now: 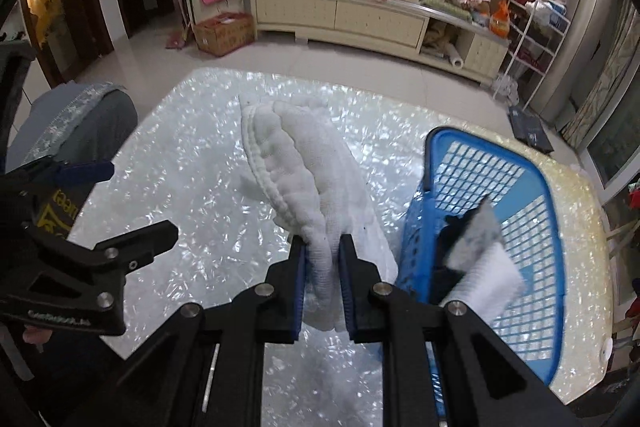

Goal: Organize soft objects
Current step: 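Grasp the folded white towel with the right gripper and lift it, then lower the white towel into the blue basket and open the right gripper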

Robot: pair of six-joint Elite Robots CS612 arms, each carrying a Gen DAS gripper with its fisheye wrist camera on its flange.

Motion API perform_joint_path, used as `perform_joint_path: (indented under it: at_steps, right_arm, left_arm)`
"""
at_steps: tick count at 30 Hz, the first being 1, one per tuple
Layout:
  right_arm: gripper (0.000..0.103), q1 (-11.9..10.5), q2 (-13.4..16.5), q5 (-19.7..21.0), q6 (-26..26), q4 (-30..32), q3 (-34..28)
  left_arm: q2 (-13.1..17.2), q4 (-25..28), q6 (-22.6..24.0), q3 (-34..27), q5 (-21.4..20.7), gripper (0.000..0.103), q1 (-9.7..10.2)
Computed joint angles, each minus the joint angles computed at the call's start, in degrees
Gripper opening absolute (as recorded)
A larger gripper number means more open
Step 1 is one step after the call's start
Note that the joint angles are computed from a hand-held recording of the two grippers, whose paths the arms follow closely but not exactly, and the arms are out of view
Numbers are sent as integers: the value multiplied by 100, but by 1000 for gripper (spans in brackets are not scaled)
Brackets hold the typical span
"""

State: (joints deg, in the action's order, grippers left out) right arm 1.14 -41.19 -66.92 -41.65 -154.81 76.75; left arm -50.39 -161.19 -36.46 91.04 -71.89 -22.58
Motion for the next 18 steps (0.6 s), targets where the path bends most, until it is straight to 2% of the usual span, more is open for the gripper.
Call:
perform_joint_path:
  at_steps: [4, 9, 13, 18]
  right_arm:
    - [15, -119, -121, 138, 3, -189, 131]
    - [15, -312, -66, 282, 111, -339, 17]
    - [15, -419, -5, 236, 250, -466, -75]
    - [15, -426, 78, 74, 527, -678, -104]
  left_arm:
    - [-65, 26, 96, -59, 113, 103, -106]
    - [-53, -9, 334, -240, 170, 103, -237]
    - [40, -24, 526, -459, 110, 103, -312]
    - [256, 61, 757, -842, -72, 103, -378]
